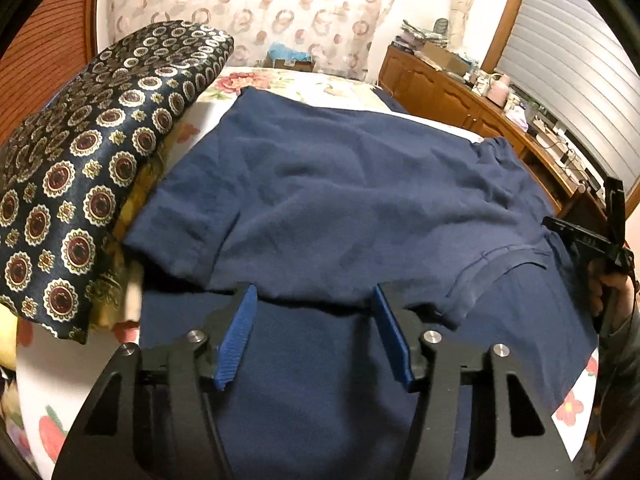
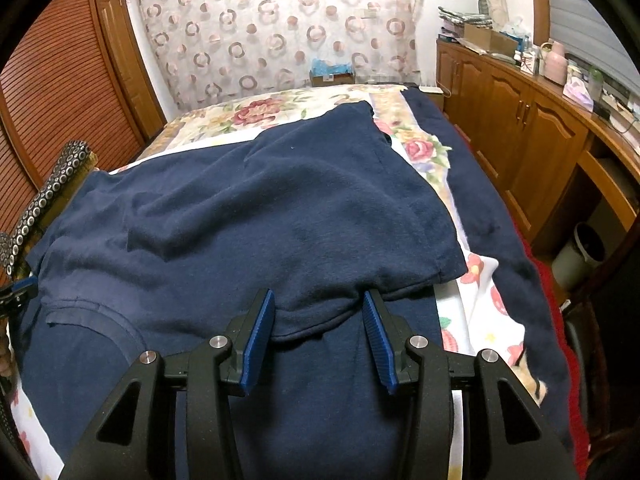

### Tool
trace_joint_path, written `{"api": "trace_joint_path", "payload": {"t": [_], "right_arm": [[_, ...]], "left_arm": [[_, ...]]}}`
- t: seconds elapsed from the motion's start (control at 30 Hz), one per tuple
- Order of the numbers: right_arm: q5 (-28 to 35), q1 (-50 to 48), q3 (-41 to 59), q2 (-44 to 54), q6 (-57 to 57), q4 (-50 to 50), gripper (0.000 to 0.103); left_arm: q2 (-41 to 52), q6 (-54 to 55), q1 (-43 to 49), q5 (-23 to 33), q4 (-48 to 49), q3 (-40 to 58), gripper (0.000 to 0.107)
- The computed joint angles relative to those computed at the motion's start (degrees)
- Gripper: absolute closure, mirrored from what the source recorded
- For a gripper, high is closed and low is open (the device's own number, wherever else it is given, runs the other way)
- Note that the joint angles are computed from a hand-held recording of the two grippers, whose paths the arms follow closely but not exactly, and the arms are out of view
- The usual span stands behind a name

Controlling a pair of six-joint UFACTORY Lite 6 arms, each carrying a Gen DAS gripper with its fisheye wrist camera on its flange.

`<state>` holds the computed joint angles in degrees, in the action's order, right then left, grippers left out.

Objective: Fold small clothes

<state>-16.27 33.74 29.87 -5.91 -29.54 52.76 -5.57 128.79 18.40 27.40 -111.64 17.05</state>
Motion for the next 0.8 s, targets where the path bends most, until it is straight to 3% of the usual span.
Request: {"api": "trace_joint_path", "payload": {"t": [0.2, 0.27, 0.37, 0.47, 0.53, 0.6, 0.7, 0.8], "right_arm": [[-0.14, 0.46, 0.56, 0.07, -3.82, 3.81, 0.056], [-0.19, 0.55, 0.74, 0.17, -4.96, 4.87, 0.056], [-0.15, 0.54, 1.24, 0.40, -7.16, 6.84, 0.056], [-0.72, 0.68, 1.94, 0.95, -10.20, 9.75, 0.066], [-0.46, 0.08, 2.15, 1.05, -9.89, 9.02, 0.082], [-0.09, -0.56, 1.94, 0.93, -7.56, 5.73, 0.096], [-2.71, 1.03, -1.63, -3.48, 0.49, -3.21, 0.097], [-3.93, 3.00, -3.97, -8.13, -2.48, -0.04, 0.098]], "left_arm": [[1.88, 1.55, -4.02, -2.08, -4.25, 2.09, 0.050], [2.88, 1.49, -2.94, -2.18, -3.40, 3.38, 0.055], [4.46, 5.66, -4.66, -4.28, -7.70, 5.40, 0.072], [5.46, 8.28, -5.10, -5.23, -9.23, 6.56, 0.081], [5.79, 11.41, -5.27, -5.54, -11.56, 6.68, 0.098], [5.73, 11.51, -3.92, -3.91, -9.86, 6.40, 0.104], [1.13, 9.02, -0.47, -0.09, -4.46, 3.66, 0.105], [-4.49, 3.66, 2.88, 2.21, 2.29, 1.75, 0.105]]}}
